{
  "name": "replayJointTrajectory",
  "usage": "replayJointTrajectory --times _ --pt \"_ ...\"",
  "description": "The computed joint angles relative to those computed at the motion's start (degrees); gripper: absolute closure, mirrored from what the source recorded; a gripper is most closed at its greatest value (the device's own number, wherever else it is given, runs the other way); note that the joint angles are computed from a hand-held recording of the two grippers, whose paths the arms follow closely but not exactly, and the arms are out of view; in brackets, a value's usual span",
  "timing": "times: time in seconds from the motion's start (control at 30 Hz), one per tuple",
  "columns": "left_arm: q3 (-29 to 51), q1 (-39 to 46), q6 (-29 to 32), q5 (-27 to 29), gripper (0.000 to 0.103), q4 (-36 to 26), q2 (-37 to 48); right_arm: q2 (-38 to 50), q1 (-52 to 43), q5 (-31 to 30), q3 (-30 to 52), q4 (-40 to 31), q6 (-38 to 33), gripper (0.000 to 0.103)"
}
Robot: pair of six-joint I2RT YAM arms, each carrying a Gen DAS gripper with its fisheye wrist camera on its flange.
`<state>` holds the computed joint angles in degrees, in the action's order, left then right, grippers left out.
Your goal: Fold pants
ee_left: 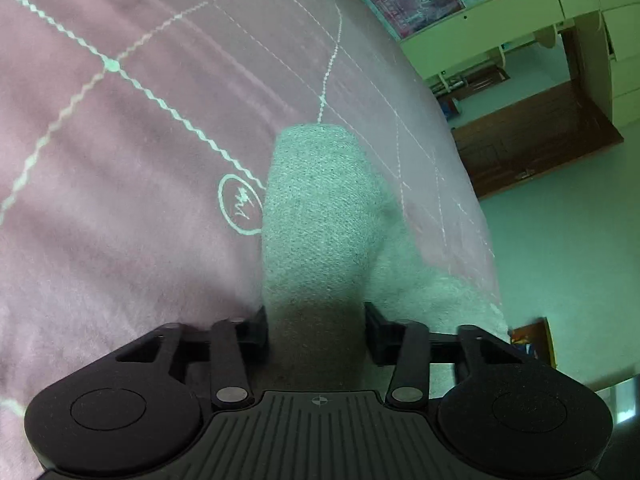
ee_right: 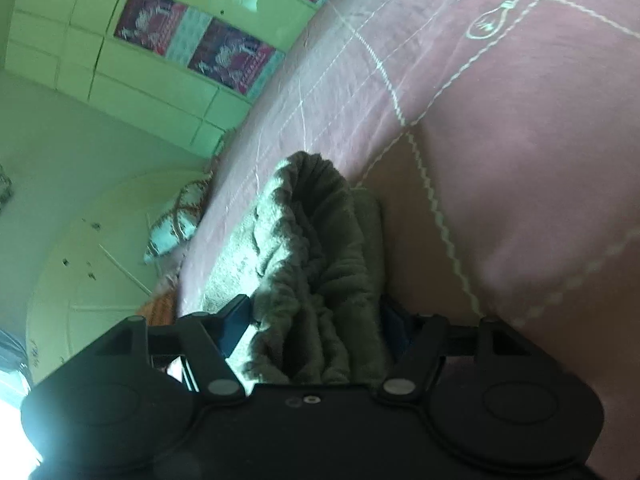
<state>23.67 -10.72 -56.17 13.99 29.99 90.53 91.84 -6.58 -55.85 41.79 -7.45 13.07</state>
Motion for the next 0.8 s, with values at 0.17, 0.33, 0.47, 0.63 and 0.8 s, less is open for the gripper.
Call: replayJointTrajectory --times 0.17,0.33,0.47,0.63,0.8 --pt "-5.5 -1.4 -3.4 -1.6 0.075 10.1 -1.9 -1.8 0.6 1.2 2.6 -6.8 -4.6 0.067" --pt "-4.1 -0.6 -2.1 -2.5 0.077 6.5 -8.6 -5.3 2.7 -1.7 6.5 -9.3 -6.4 0.068" --pt "3.0 8.6 2.0 3.0 0.077 1.9 -8.5 -0.4 8.7 -0.5 15.7 -5.5 -1.1 0.068" --pt "20.5 18.6 8.6 8.1 0.076 -1.8 4.7 15.3 15.7 1.7 34.7 0.9 7.0 0.068" --pt "32.9 19.0 13.6 -7.7 0.028 -14.1 16.9 30.6 19.7 20.4 49.6 -1.7 8.4 0.021"
